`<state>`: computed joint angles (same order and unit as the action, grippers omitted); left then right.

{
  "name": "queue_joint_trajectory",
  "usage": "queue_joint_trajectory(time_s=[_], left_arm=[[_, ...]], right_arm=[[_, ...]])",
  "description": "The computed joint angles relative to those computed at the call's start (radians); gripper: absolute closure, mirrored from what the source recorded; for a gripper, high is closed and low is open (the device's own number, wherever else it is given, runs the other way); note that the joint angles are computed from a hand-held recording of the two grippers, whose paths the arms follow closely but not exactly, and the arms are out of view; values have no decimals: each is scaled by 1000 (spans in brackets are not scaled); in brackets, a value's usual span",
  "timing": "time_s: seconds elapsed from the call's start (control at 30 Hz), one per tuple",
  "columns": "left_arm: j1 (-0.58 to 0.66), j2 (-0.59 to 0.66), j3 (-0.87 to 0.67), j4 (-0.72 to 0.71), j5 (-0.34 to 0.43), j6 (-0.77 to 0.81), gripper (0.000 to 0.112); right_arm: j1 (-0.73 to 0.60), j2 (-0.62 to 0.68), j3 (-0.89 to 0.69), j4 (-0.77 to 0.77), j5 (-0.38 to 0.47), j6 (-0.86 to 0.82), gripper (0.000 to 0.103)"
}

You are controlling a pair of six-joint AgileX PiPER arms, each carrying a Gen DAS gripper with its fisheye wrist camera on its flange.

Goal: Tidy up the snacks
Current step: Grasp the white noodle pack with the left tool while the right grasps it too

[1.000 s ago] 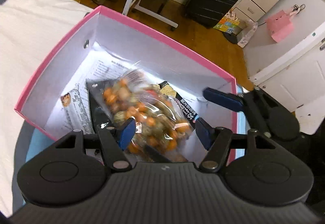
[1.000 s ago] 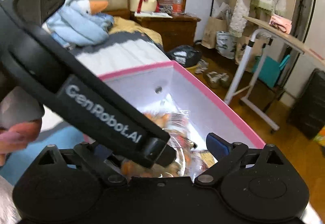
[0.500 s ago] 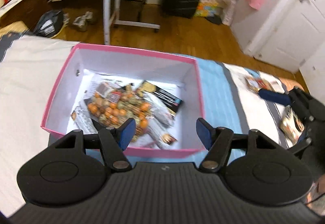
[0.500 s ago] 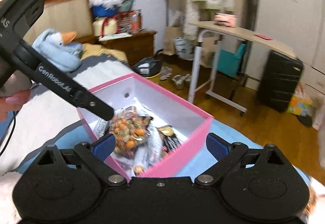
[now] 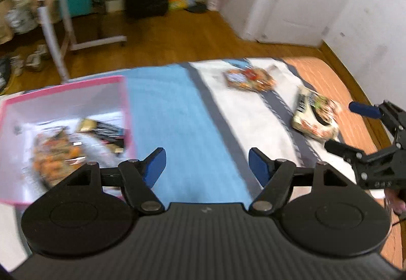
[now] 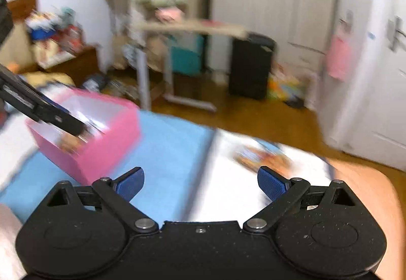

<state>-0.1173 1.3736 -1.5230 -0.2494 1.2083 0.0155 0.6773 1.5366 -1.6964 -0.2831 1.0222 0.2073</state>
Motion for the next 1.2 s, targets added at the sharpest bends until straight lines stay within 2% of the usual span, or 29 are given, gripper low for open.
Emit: queue_joint_trajectory(time_s=[0.1, 0.27, 0.33, 0.43, 0.53, 0.63, 0.73, 0.8, 0.87, 0.93, 1.0, 1.07, 1.13, 1.2], left_arm=[[-111, 50, 0, 53, -68, -68, 41], [-237, 170, -27, 132, -150, -139, 41], [-272, 224, -53, 150, -173, -156, 41], [-296, 334, -122, 105, -191, -103, 41], [-308, 441, -192, 42, -209, -78, 41], [-321, 543, -254, -45, -261, -55, 41], [-339, 641, -325, -129, -323, -31, 41], [-354, 724, -418, -166, -317, -22, 41], [-368, 808, -514, -206, -300, -15, 41], [-384, 870, -597, -212, -275, -16, 41], [-407, 914, -651, -191, -286, -5, 42], [-425, 957, -709, -150, -289, -11, 42], [-431, 1005, -770, -116, -281, -69, 41], [-407, 1033, -785, -201, -275, -67, 41]], right_arm=[[-85, -55, 74, 16, -4, 2, 5], [-230, -133, 248, 27, -121, 36, 5], [-253, -158, 330, -54, -160, 101, 4], [-311, -183, 434, -110, -220, 169, 1], [-391, -214, 546, -60, -340, 85, 0], [-391, -215, 612, -73, -393, 16, 0], [-412, -184, 638, -24, -433, -101, 0], [-435, -158, 642, 24, -453, -168, 0], [-450, -131, 658, 10, -490, -168, 0], [-465, -105, 673, -8, -535, -150, 0], [-496, -87, 683, 61, -583, -205, 0], [-529, -52, 655, 177, -580, -306, 0], [-534, -18, 625, 188, -564, -327, 0], [-531, 0, 613, 177, -562, -340, 0]])
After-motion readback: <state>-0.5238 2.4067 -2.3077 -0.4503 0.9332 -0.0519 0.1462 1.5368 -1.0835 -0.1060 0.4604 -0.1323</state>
